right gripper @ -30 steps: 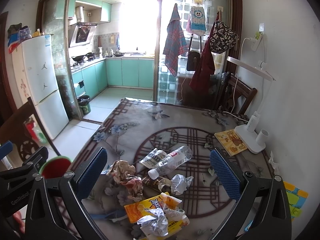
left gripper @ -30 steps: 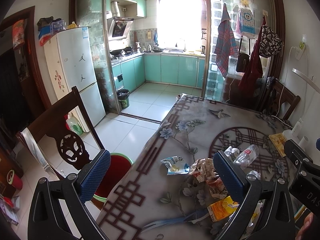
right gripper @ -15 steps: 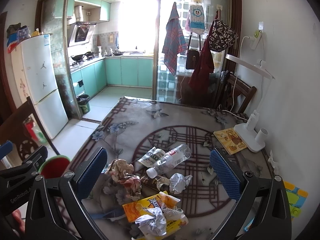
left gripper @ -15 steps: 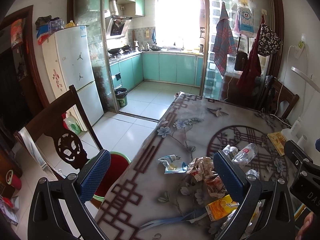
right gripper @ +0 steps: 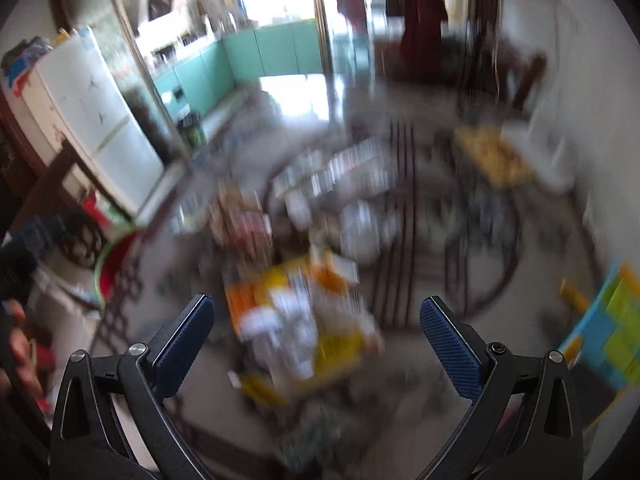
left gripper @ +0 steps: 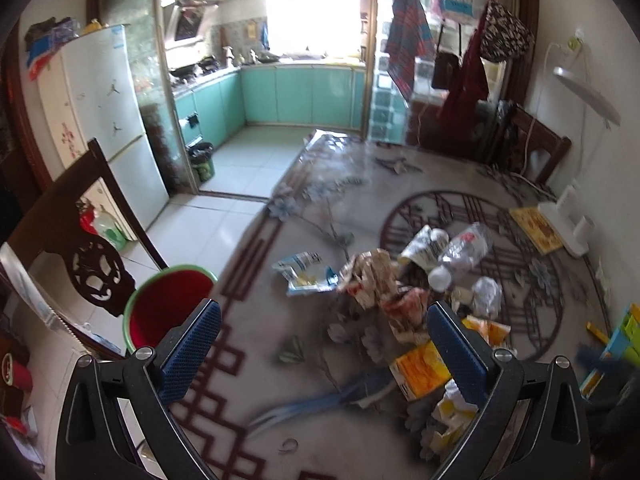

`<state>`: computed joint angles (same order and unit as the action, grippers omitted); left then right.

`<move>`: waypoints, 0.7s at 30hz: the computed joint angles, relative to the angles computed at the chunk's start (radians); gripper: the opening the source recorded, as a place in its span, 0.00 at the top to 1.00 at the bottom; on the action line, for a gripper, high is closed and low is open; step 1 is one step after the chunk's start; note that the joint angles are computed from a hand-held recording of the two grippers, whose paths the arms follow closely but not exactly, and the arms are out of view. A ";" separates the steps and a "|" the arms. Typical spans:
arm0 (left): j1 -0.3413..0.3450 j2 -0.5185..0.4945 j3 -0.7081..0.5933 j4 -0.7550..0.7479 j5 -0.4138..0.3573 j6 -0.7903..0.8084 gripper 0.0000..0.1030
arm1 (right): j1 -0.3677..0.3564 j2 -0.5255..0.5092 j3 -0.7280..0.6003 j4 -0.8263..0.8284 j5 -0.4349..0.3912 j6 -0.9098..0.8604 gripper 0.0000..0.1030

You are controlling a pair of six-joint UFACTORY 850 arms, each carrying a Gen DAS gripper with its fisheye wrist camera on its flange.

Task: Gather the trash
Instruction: 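Grasp the clear plastic wrapper with the right tool while the left tool approaches the foil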

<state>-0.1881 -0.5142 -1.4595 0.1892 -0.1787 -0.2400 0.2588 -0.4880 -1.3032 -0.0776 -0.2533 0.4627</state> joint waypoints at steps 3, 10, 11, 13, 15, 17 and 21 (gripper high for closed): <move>-0.010 -0.018 0.001 -0.033 0.000 0.033 0.00 | 0.006 -0.029 0.035 0.186 -0.063 -0.159 0.01; -0.024 -0.049 -0.009 -0.370 -0.032 0.410 0.00 | 0.014 -0.102 0.021 0.359 -0.164 -0.297 0.25; -0.027 -0.051 -0.010 -0.401 -0.037 0.449 0.00 | 0.014 -0.110 0.016 0.373 -0.172 -0.313 0.29; -0.031 -0.060 -0.014 -0.464 -0.051 0.526 0.00 | 0.020 -0.117 0.018 0.357 -0.159 -0.309 0.40; -0.034 -0.066 -0.022 -0.515 -0.070 0.584 0.00 | 0.031 -0.112 0.020 0.296 -0.142 -0.284 0.59; -0.038 -0.075 -0.029 -0.608 -0.094 0.681 0.01 | 0.029 -0.106 0.030 0.323 -0.126 -0.311 0.69; -0.047 -0.102 -0.057 -0.743 -0.170 0.826 0.01 | -0.013 -0.050 0.087 0.372 -0.083 -0.331 0.86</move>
<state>-0.2354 -0.6158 -1.5166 -0.5538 -0.3486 0.5864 0.2462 -0.5377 -1.2167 0.2946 -0.3366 0.1318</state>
